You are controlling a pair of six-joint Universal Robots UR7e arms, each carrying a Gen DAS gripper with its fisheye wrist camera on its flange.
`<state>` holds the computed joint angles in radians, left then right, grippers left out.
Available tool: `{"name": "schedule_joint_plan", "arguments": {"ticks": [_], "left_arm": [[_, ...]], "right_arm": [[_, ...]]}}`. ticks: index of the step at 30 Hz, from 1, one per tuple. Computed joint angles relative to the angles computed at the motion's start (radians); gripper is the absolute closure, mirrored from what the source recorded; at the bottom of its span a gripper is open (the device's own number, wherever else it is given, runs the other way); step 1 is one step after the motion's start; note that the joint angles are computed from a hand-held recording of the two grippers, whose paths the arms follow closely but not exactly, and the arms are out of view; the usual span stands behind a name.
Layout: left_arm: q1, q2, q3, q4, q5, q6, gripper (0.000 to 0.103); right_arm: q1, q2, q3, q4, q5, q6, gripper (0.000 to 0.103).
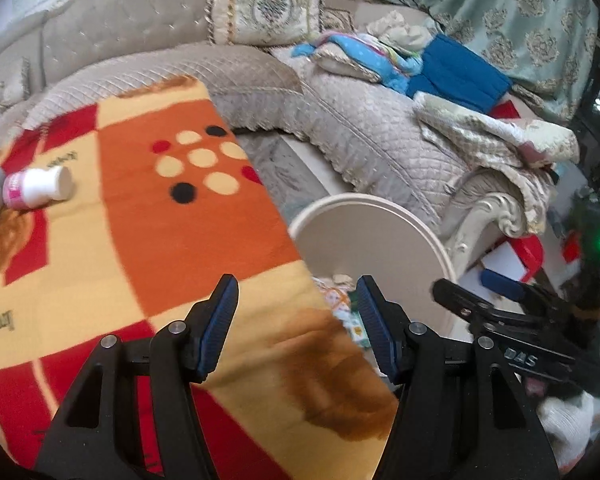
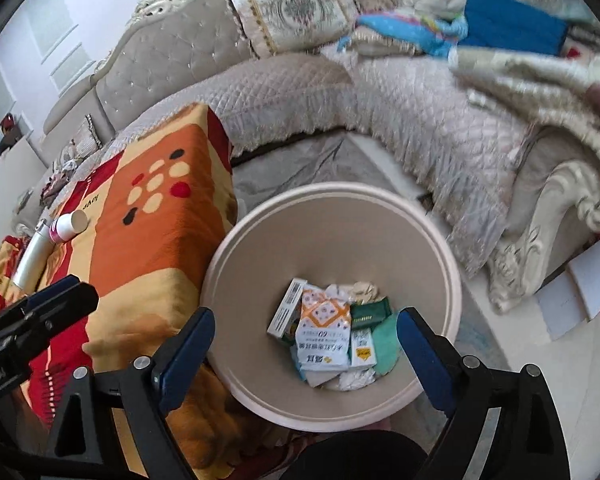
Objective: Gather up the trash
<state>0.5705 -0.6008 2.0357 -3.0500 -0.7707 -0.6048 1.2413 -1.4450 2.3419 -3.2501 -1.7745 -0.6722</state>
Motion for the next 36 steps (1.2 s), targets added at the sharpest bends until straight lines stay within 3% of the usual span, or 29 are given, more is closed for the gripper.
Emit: {"name": "schedule_joint_plan", "arguments": {"ticks": [8,13,18,36], "left_arm": [[-0.058,-0.050,0.104,-0.056,0.099,-0.057,0.043],[-0.110,-0.084,0.162,-0.098,0.181,-0.093,0.043],[-0.153,-0.104,0.213,-0.153,0.246,-0.109,0.043],[-0.252,-0.161,0.339,-0.232,0.395,-0.164,0.043]], "right_arm": [[0.061,-0.006,0.088,-0.170,-0.006,-0.026,0.012],[0.088,-0.031,0.144,-0.259,0.040,-0.023,0.012],[0.127,-0.027,0.197,-0.434,0.059,-0.055,0.012],[0.210,-0.030,0.265,-0.599,0.074,-0.053,0.012]]}}
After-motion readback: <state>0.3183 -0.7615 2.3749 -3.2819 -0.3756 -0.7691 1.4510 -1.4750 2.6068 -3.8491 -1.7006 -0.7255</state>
